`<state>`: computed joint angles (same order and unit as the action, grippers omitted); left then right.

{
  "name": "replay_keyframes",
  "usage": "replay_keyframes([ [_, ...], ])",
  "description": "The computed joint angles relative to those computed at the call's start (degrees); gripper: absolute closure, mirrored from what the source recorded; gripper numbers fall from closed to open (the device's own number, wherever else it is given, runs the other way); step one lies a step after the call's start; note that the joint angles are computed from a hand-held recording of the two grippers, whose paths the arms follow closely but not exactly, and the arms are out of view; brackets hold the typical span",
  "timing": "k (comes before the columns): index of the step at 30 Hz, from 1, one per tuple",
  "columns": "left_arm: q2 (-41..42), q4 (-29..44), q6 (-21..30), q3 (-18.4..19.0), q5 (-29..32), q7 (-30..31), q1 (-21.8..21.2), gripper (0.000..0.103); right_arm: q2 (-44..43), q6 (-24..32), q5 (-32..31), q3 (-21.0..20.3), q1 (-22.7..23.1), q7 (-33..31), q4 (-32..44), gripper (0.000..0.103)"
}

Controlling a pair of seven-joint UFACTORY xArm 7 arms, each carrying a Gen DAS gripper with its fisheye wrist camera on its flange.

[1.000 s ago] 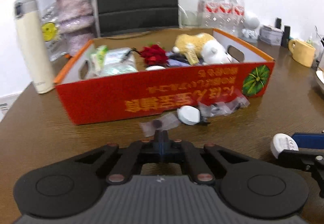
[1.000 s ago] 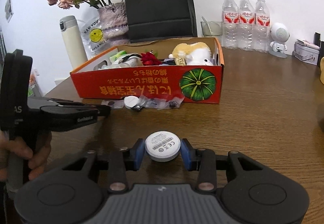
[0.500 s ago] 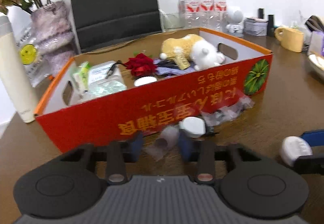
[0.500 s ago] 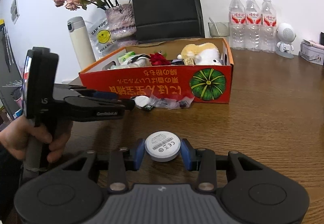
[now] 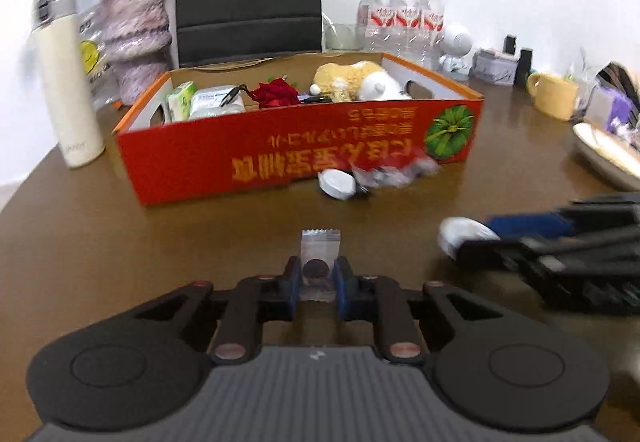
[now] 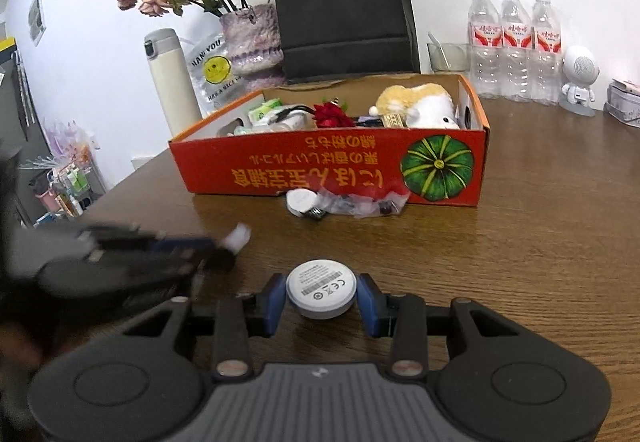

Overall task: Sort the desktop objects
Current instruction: 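Carry the wrapper with left and white disc with right into the box, release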

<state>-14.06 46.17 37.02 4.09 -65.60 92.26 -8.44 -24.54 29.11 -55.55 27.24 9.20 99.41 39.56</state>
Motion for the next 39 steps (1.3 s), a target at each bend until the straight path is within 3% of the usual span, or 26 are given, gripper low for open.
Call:
replay_keyframes([
  [4,-6.8,-5.0,1.0,1.4,2.5,-1.4,0.6,0.085,0.6,2.4,0.6,1.1,1.3,-1.7,2.2,0.065],
  [9,-11.3,-5.4,9.5,5.8,7.6,-5.6,1.2,0.085,-0.9,5.2,2.7,1.6,3.9,-4.2,3.0,0.065],
  [16,-13.7,-3.6,12.1,8.5,5.9,-7.0,1.7,0.085,-6.6,9.7,6.6,3.4,4.4,-5.3,2.0,0.065],
  [22,-8.6,1.5,7.6,6.3,1.4,-6.2,-0.5,0.085,-7.1,7.2,5.3,2.0,0.0,-10.2,4.2,0.065],
  [27,2.6,13.4,-1.1,1.0,-2.3,-6.2,-1.9,0.085,-1.4,1.3,3.1,-3.1,-5.6,-17.0,9.5,0.065],
  [30,11.9,23.2,-3.4,-2.1,3.0,-13.2,-0.6,0.085,4.4,-1.9,5.7,-7.5,-6.8,-21.5,13.2,0.065],
  [34,24.5,35.3,-8.2,-5.2,19.6,-27.9,-0.4,0.085,14.3,-2.9,14.9,-13.9,-5.7,-29.7,19.9,0.065],
  [37,32.4,45.3,-2.0,-4.9,29.3,-39.6,-0.5,0.085,21.6,-0.3,22.6,-17.5,-3.4,-37.0,25.9,0.065],
  [39,35.7,50.1,1.4,-5.2,33.5,-43.6,-0.4,0.084,25.6,2.7,28.0,-19.2,-2.0,-41.0,29.9,0.065],
])
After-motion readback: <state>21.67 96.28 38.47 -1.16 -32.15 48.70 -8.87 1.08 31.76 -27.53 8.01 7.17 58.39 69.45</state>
